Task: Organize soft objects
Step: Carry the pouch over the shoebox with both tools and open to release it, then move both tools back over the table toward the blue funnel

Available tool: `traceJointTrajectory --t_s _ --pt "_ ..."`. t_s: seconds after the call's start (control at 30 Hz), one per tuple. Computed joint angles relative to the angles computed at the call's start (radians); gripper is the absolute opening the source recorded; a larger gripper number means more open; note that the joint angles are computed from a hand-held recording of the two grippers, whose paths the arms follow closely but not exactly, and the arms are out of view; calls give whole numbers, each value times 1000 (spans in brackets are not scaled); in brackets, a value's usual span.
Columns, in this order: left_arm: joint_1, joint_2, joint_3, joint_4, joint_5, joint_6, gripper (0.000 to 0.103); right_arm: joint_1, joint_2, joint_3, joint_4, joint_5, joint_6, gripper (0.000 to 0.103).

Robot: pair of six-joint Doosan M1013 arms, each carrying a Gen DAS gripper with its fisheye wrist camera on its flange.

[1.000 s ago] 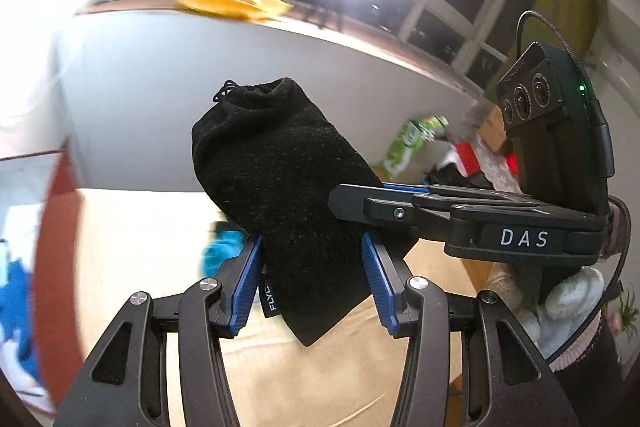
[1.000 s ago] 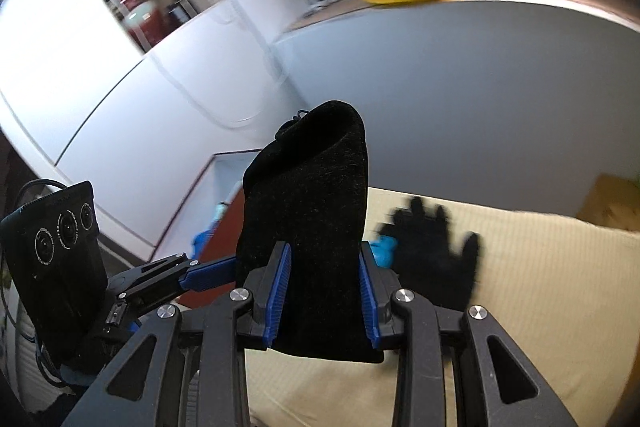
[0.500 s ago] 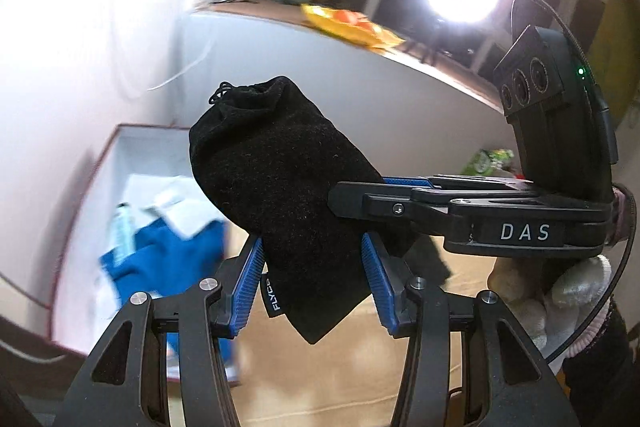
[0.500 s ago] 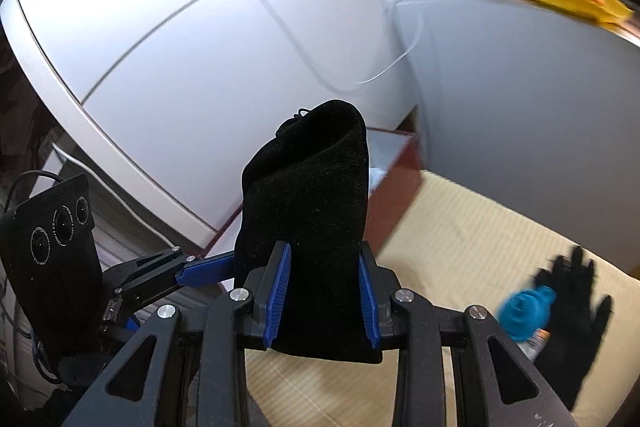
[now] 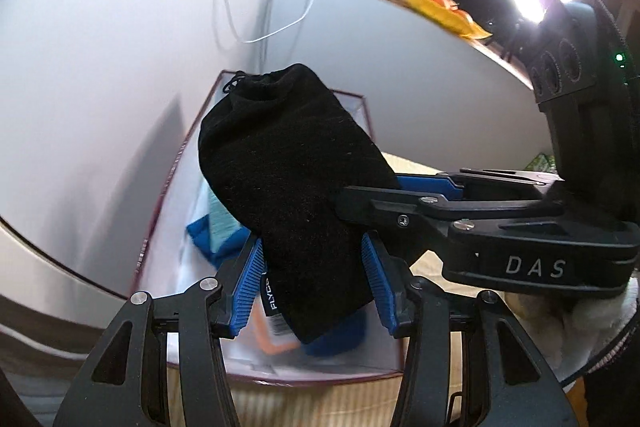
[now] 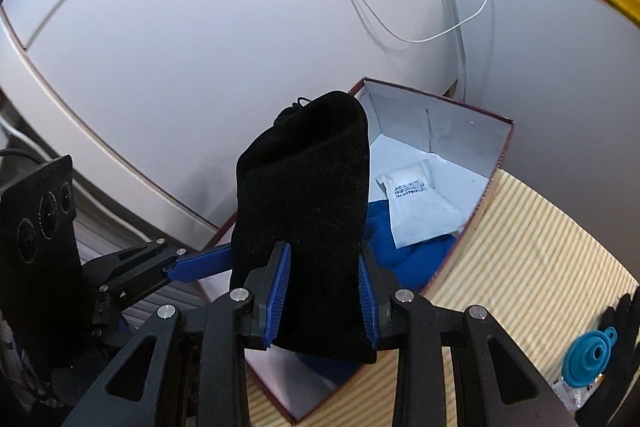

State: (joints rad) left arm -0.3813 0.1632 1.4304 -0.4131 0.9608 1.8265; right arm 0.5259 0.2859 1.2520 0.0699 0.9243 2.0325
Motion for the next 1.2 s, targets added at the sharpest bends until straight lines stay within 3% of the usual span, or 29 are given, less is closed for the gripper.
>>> traceJointTrajectory --t_s 0.13,0.2,0.3,0.6,0.87,1.13,1.2 --pt "-1 2 9 77 -19 -40 47 14 -1 7 -55 -5 43 35" --pt "0 0 15 106 -26 -69 50 17 -10 16 -96 -12 70 49" --pt "5 2 12 114 -15 -90 54 20 -31 38 -131 -30 99 58" --pt "-2 -52 59 98 -66 -66 54 24 -97 99 -200 -43 144 58" --pt "-55 -107 105 154 -159 -62 54 27 -174 190 -261 -89 224 58" --pt "-112 -170 160 171 -230 -22 54 41 -306 336 -365 -158 321 59" --pt "-122 -184 175 156 -246 -9 54 33 -352 382 -351 -175 334 66"
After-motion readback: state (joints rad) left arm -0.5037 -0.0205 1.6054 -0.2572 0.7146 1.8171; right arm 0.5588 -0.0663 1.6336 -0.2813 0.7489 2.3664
